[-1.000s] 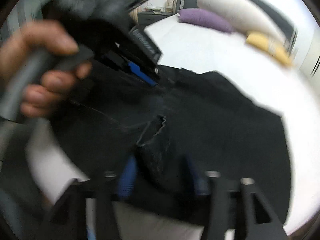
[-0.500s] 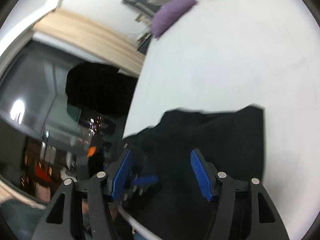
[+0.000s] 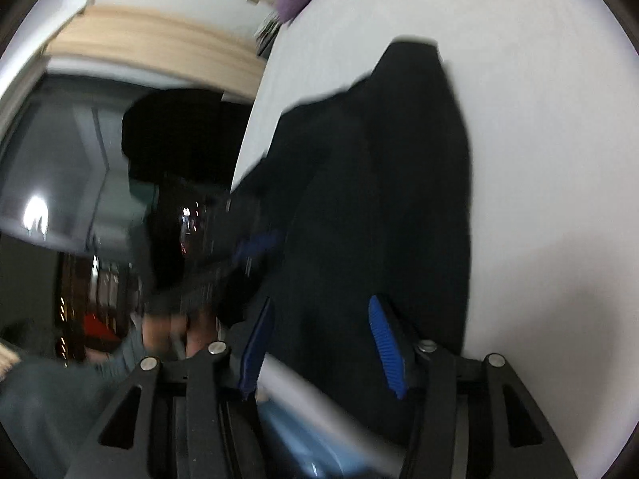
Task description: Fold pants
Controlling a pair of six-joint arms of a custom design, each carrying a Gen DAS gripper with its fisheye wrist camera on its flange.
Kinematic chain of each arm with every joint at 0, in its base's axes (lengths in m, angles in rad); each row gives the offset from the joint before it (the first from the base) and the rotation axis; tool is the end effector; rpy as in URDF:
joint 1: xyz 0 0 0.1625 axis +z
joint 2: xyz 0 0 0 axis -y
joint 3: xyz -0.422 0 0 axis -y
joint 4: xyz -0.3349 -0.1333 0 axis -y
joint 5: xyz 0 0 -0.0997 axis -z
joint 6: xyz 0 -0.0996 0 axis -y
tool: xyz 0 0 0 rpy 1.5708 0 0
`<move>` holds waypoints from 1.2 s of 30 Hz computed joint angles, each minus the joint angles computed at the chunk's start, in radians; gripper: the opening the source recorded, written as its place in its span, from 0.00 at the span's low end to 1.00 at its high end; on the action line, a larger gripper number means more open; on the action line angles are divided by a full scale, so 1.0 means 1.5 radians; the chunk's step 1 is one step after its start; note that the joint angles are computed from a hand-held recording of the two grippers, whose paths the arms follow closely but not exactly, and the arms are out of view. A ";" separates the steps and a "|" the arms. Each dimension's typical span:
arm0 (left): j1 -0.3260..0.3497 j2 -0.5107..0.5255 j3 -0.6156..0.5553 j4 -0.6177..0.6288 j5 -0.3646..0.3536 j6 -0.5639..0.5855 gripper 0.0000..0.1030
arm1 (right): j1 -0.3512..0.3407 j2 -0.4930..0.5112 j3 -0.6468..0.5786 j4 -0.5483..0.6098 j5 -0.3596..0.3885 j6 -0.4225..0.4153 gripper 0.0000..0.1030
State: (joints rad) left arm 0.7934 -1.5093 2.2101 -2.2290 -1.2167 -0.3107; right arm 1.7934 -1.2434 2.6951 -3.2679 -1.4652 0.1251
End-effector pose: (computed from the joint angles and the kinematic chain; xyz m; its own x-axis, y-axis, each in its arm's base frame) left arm -0.1452 -0.3868 0.2702 -0.8409 0.4187 -0.3429 0.4660 0.8824 -0.0654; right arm 0.2057 -0.2572 0.1577 -0.9834 -0.1246 -0.1318 -0.0922 0.9692 -0.2283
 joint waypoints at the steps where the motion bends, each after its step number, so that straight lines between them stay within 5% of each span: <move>1: -0.004 0.000 0.002 -0.001 0.002 -0.004 0.17 | 0.012 -0.020 0.010 0.010 -0.011 0.011 0.52; 6: -0.014 -0.016 0.014 0.008 0.008 -0.012 0.17 | 0.088 -0.118 -0.004 0.124 -0.077 0.066 0.54; 8: -0.018 -0.014 0.016 0.005 0.008 -0.016 0.17 | 0.112 -0.119 -0.023 0.113 -0.081 0.067 0.59; 15: -0.007 -0.005 0.016 -0.009 0.002 -0.009 0.17 | 0.106 0.044 -0.109 -0.022 -0.008 0.035 0.69; 20: 0.002 0.005 0.021 -0.027 -0.002 -0.003 0.17 | 0.080 0.179 -0.128 -0.049 -0.082 0.093 0.66; 22: 0.004 0.005 0.023 -0.035 -0.005 -0.002 0.17 | 0.099 0.195 -0.110 -0.120 -0.098 0.095 0.69; 24: 0.004 0.007 0.023 -0.041 -0.006 -0.001 0.17 | 0.130 0.180 -0.115 -0.102 -0.129 0.139 0.70; 26: 0.000 0.000 0.024 -0.043 -0.004 -0.002 0.17 | 0.141 0.175 -0.105 -0.138 -0.109 0.163 0.71; 29: -0.017 -0.029 0.027 -0.020 0.020 -0.036 0.17 | 0.170 0.193 -0.088 -0.242 -0.084 0.170 0.76; 31: -0.030 -0.070 0.030 0.001 0.033 -0.061 0.17 | 0.171 0.205 -0.085 -0.235 -0.094 0.187 0.87; 34: -0.054 -0.155 0.035 0.037 0.056 -0.102 0.17 | 0.178 0.221 -0.094 -0.176 -0.172 0.186 0.75; 36: -0.066 -0.225 0.036 0.080 0.073 -0.139 0.19 | 0.211 0.216 -0.114 -0.150 -0.206 0.212 0.76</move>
State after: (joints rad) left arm 0.6950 -1.8465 2.2635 -2.1095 -1.1065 -0.5192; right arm 2.1104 -0.9195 2.5246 -3.4924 -1.7736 0.4434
